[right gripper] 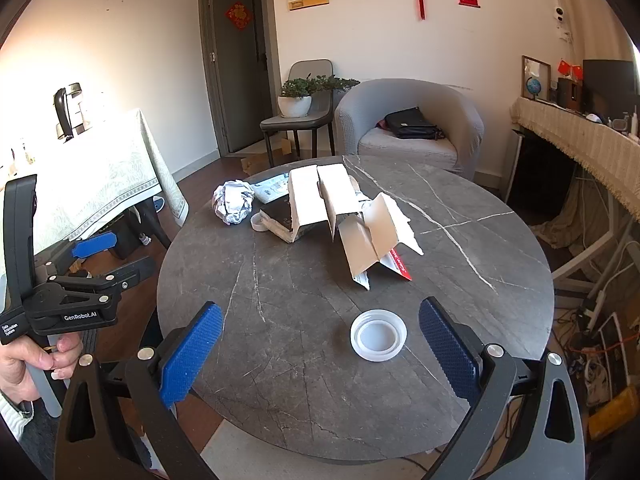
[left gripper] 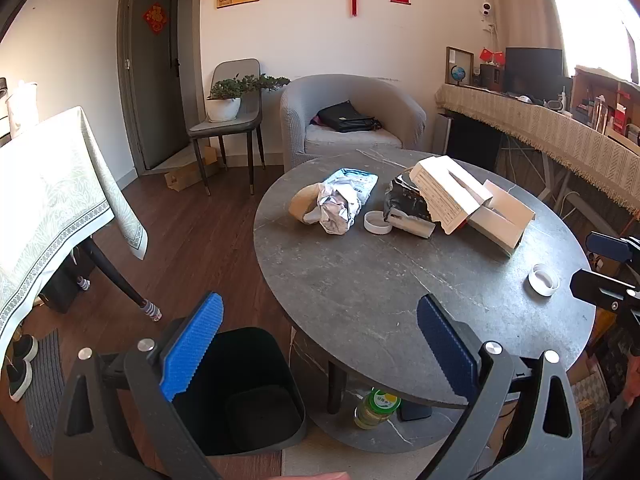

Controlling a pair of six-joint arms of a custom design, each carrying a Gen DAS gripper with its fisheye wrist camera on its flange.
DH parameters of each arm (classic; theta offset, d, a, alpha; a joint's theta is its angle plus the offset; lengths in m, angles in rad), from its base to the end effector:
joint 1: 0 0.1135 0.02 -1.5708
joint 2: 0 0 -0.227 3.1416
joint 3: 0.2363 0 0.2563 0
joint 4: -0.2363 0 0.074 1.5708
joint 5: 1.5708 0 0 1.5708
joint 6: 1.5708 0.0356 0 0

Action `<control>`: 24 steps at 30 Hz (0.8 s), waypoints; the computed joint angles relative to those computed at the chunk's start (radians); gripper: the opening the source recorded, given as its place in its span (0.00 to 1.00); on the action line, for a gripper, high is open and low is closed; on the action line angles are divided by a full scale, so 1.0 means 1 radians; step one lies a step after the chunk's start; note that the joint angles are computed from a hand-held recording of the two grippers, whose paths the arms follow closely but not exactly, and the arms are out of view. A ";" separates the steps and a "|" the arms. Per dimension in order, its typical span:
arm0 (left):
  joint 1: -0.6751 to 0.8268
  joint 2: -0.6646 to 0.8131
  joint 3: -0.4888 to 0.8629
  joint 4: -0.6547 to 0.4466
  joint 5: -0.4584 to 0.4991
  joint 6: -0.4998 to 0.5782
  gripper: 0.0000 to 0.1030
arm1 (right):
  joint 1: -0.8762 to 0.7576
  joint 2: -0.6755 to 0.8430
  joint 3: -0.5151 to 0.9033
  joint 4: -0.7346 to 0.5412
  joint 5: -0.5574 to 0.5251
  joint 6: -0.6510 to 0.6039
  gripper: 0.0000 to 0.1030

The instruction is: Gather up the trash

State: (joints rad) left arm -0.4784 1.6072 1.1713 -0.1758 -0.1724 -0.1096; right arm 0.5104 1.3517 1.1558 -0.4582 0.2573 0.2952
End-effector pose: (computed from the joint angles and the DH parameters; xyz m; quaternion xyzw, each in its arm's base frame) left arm 0.3302 -0.1643 0.2269 0.1230 0.8762 -0.0601 0.4621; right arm 0.2774 0.1449 0.2795 -0.0391 0.8903 0.0662 0.4488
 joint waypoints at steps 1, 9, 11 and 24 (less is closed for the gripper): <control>0.002 0.000 0.000 0.000 0.005 -0.002 0.96 | -0.001 0.000 0.000 0.001 -0.002 0.001 0.97; 0.002 -0.003 0.009 -0.016 0.010 -0.014 0.96 | -0.001 -0.001 -0.001 0.003 -0.004 0.005 0.97; -0.001 -0.003 0.011 -0.017 0.007 -0.014 0.96 | 0.001 -0.003 -0.004 0.005 -0.001 0.003 0.97; 0.004 -0.003 0.010 -0.013 0.012 -0.015 0.96 | 0.000 -0.003 -0.007 0.007 0.000 0.003 0.97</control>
